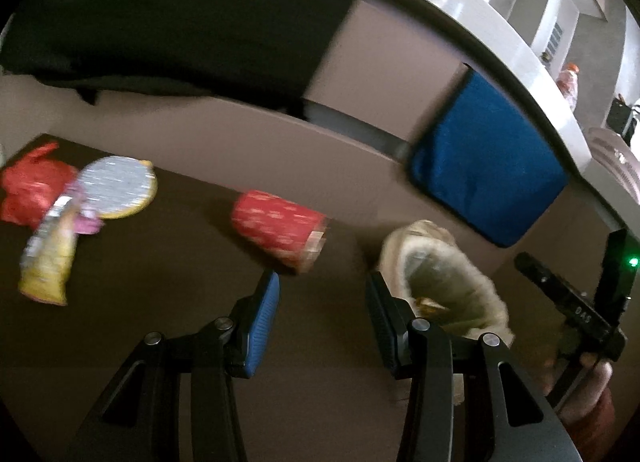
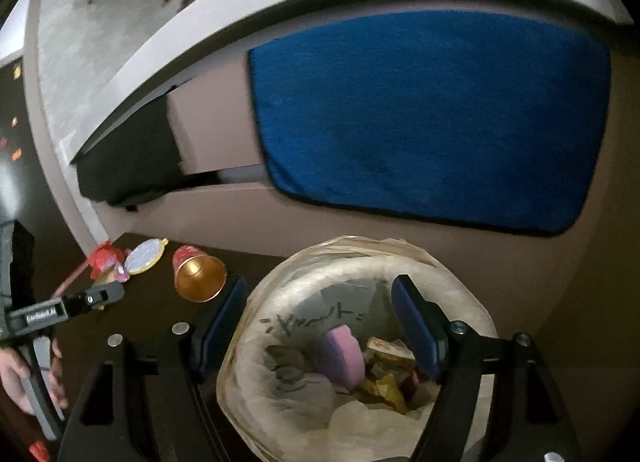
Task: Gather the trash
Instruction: 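Move both grippers back toward the remaining trash on the table, then grasp the silver foil and yellow wrapper with the left gripper while the right reaches the silver round card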
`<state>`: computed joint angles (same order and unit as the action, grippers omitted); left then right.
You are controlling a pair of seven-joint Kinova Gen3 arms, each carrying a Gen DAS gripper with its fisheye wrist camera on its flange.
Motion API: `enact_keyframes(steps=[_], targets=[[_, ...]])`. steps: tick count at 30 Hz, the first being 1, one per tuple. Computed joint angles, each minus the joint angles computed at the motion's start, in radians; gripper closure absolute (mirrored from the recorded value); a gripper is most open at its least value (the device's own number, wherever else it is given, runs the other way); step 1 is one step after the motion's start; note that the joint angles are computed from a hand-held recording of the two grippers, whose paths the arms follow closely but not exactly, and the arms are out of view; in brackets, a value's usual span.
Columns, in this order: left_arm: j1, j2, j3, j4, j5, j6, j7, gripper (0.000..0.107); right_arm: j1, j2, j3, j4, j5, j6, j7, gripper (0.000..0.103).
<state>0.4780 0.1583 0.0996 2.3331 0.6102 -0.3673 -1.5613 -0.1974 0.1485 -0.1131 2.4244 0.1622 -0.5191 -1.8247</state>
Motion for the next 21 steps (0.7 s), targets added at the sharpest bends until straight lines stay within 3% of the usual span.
enact_keyframes(steps=[2,4,6,10,14,17,21], targets=[[0.007,-0.031,-0.027,0.049,0.051,-0.037,-0.047,0.061,-0.093,-0.007,0.047,0.002,-0.081,0.0,0.081,0.04],[-0.001,-0.062,-0.034,0.102,0.129,-0.099,-0.107,0.061,-0.182,-0.003,0.091,0.0,-0.163,-0.007,0.163,0.04],[-0.037,-0.086,-0.035,0.145,0.154,-0.138,-0.122,0.061,-0.221,0.009,0.081,-0.009,-0.226,-0.012,0.217,0.04],[-0.17,-0.114,-0.052,0.2,0.045,-0.131,-0.047,0.061,-0.133,0.039,-0.045,-0.069,-0.182,0.058,0.164,0.044],[-0.301,-0.085,-0.046,0.201,-0.103,-0.091,0.015,0.061,-0.216,0.064,-0.024,-0.11,-0.252,0.093,0.22,0.045],[-0.274,-0.039,-0.079,0.171,-0.09,-0.087,-0.057,0.061,-0.252,0.082,-0.031,-0.141,-0.27,0.111,0.239,0.046],[-0.113,0.049,-0.247,0.075,0.014,-0.023,-0.22,0.061,-0.308,0.101,-0.023,-0.169,-0.314,0.123,0.275,0.047]])
